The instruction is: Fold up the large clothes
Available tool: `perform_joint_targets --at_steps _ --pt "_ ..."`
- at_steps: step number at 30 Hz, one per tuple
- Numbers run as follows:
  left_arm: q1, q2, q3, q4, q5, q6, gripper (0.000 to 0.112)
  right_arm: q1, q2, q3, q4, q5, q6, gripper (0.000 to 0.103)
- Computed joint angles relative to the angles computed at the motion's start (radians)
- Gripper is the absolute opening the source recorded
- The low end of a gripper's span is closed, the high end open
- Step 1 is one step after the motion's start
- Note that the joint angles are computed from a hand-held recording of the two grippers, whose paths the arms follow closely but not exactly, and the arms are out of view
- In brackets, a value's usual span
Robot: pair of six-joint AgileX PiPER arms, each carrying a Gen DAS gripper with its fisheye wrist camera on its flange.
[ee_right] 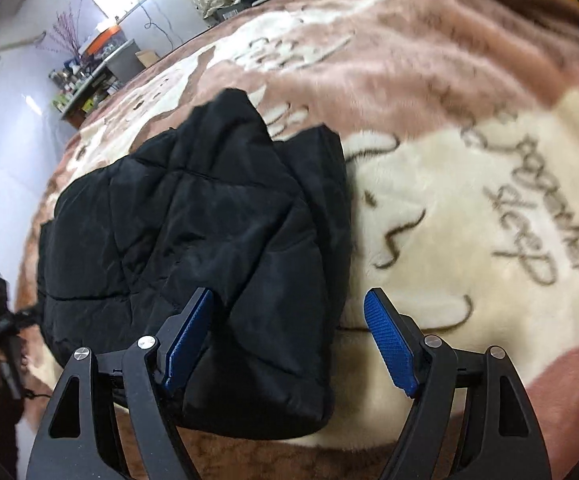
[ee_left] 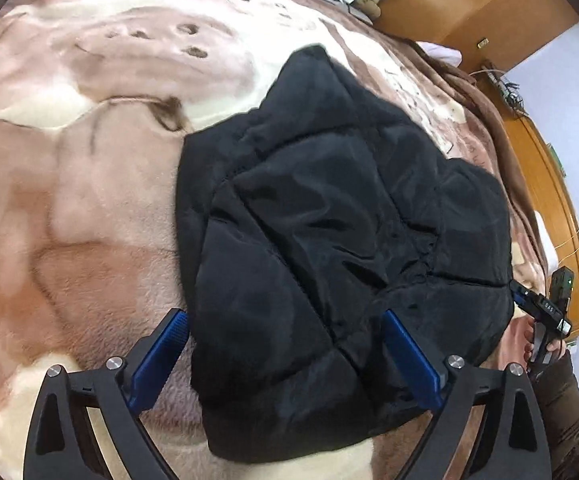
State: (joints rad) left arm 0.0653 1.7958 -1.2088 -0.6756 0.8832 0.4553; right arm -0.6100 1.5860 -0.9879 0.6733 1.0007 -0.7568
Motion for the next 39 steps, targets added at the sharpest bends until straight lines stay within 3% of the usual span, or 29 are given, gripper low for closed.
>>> perform_joint_targets --at_steps 11,12,14,22,29,34,39 --pt "0.042 0.126 -0.065 -0.125 0.097 0.131 0.102 -0.063 0.210 -0.101 0.126 0.166 -0.157 0.080" --pt "0.040 0.138 -0.077 -0.117 0.102 0.123 0.102 -0.056 0.223 -0.107 0.128 0.171 -0.158 0.088" --pt "0.032 0.156 -0.094 -0.102 0.108 0.107 0.103 -0.031 0.264 -0.126 0.123 0.171 -0.171 0.094" --pt "0.008 0.238 -0.172 -0.086 0.141 0.068 0.103 -0.012 0.348 -0.140 0.160 0.191 -0.228 0.095" --pt "-0.013 0.296 -0.235 -0.067 0.168 0.012 0.103 -0.010 0.344 -0.134 0.135 0.179 -0.234 0.095" --pt "-0.037 0.327 -0.289 -0.040 0.174 -0.043 0.103 -0.007 0.338 -0.129 0.126 0.165 -0.231 0.092" --pt "-0.088 0.321 -0.309 -0.008 0.136 -0.124 0.103 -0.002 0.334 -0.128 0.139 0.174 -0.240 0.077"
